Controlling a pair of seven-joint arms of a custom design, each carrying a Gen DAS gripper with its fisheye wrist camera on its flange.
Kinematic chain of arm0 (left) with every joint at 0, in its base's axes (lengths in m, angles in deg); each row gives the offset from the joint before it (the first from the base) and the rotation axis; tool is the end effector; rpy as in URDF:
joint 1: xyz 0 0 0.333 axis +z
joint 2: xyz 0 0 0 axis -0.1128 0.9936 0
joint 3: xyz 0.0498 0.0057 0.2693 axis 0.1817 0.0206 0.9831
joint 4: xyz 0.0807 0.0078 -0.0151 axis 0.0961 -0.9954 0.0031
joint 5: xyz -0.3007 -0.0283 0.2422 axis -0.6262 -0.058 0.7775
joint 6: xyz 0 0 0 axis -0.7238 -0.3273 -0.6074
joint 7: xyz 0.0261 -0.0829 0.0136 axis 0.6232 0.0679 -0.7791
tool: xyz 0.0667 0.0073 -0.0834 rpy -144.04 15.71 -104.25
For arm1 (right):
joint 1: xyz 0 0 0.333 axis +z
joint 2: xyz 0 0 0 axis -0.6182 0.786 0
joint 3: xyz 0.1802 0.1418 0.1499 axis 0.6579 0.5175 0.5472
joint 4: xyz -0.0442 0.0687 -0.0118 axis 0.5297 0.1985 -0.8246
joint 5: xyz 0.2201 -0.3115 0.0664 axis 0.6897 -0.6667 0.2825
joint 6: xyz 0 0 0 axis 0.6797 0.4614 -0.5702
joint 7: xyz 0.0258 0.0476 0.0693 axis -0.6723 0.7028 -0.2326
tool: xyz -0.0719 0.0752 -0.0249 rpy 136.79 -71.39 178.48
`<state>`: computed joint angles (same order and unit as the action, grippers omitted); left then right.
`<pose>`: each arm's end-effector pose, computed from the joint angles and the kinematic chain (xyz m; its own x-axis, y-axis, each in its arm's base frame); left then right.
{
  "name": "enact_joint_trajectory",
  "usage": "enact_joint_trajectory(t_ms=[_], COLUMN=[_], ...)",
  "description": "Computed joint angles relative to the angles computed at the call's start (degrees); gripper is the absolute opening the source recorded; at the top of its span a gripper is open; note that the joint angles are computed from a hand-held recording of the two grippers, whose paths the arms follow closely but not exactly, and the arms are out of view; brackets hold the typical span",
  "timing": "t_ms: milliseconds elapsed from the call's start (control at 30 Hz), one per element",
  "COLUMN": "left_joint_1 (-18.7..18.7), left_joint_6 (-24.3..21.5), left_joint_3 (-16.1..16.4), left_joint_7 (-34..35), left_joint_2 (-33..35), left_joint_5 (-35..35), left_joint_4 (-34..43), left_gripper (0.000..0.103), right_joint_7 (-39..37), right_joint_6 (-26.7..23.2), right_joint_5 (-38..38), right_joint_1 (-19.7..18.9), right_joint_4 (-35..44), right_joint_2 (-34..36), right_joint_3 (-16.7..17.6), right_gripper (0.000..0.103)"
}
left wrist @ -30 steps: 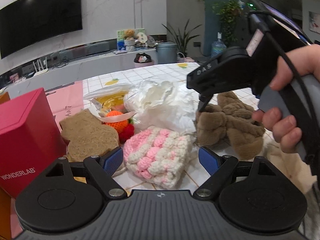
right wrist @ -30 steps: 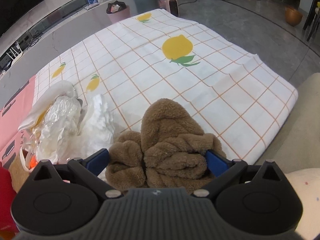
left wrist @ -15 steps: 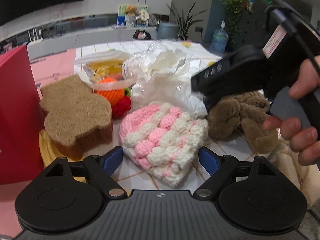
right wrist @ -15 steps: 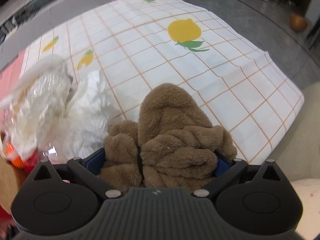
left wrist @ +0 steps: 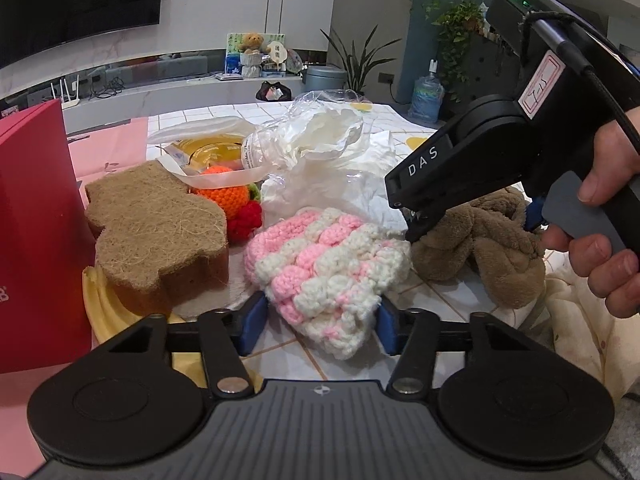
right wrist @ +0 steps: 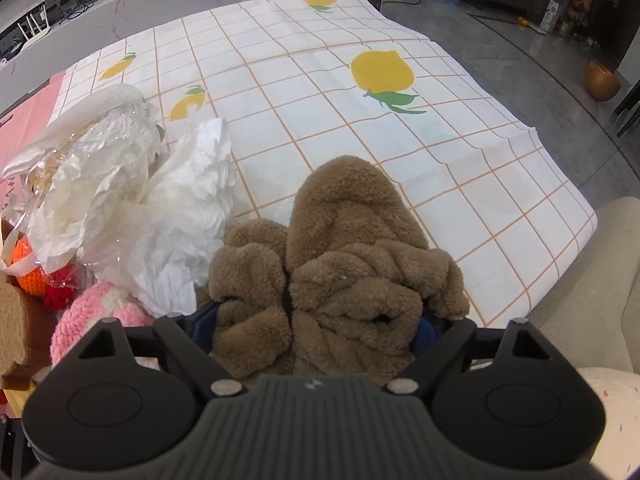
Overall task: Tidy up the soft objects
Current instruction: 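Lift the brown plush with the right tool while the left tool grasps the pink knitted item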
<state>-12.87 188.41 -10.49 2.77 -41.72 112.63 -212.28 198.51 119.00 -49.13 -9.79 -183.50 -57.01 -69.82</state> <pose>0.3561 -0.1763 0.4083 -0.2415 -0.9663 0.0894 -0.5918 0.0736 -0.8027 0.4637 0.3476 0.4867 -0.1728 -0.9837 0.0488 -0.8785 0.1316 -0.4592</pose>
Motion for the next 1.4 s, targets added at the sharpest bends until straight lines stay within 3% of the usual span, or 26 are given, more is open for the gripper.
enact_joint_trajectory(t_ms=[33, 67, 100, 200, 567, 767, 1033, 1400], left_joint_1=[0.3, 0.1, -0.3, -1.5, -0.3, 3.6, 5.8, -0.3], left_joint_6=[0.7, 1.0, 1.3, 1.7, -0.4, -0.3, 0.7, -0.8], left_joint_3=[0.1, 0.5, 1.1, 2.9, 0.7, -4.1, -6.3, 0.3], left_joint_7=[0.1, 0.0, 0.1, 0.3, -0.5, -2.1, -3.7, -3.5], left_joint_2=[0.1, 0.2, 0.3, 0.7, -1.7, -4.9, -9.2, -15.0], left_joint_5=[0.0, -0.1, -0.1, -0.3, -0.8, -0.5, -0.3, -0.3], left_joint_4=[-0.2, -0.2, -0.4, -0.3, -1.0, -2.0, -3.0, -4.8], left_gripper=[0.043, 0.041, 0.03, 0.029, 0.025, 0.025, 0.021, 0.02], right_joint_7=[0.1, 0.3, 0.4, 0.3, 4.0, 8.0, 14.2, 22.8], right_joint_6=[0.3, 0.7, 1.1, 2.0, 7.3, 13.3, 14.3, 15.6], right_joint_5=[0.1, 0.3, 0.6, 1.3, 3.6, 6.5, 1.8, -8.7], right_joint_1=[0.0, -0.1, -0.1, -0.3, -0.8, -1.0, -1.7, -2.1], right_joint_4=[-0.3, -0.7, -1.1, -1.9, -7.3, -14.0, -17.2, -19.9], right_joint_2=[-0.3, -0.6, -0.9, -1.6, -6.3, -12.3, -17.0, -23.1], right_joint_3=[0.0, -0.1, -0.1, -0.2, -0.2, -0.3, 1.4, 5.0], right_gripper=[0.086, 0.086, 0.086, 0.085, 0.08, 0.08, 0.08, 0.08])
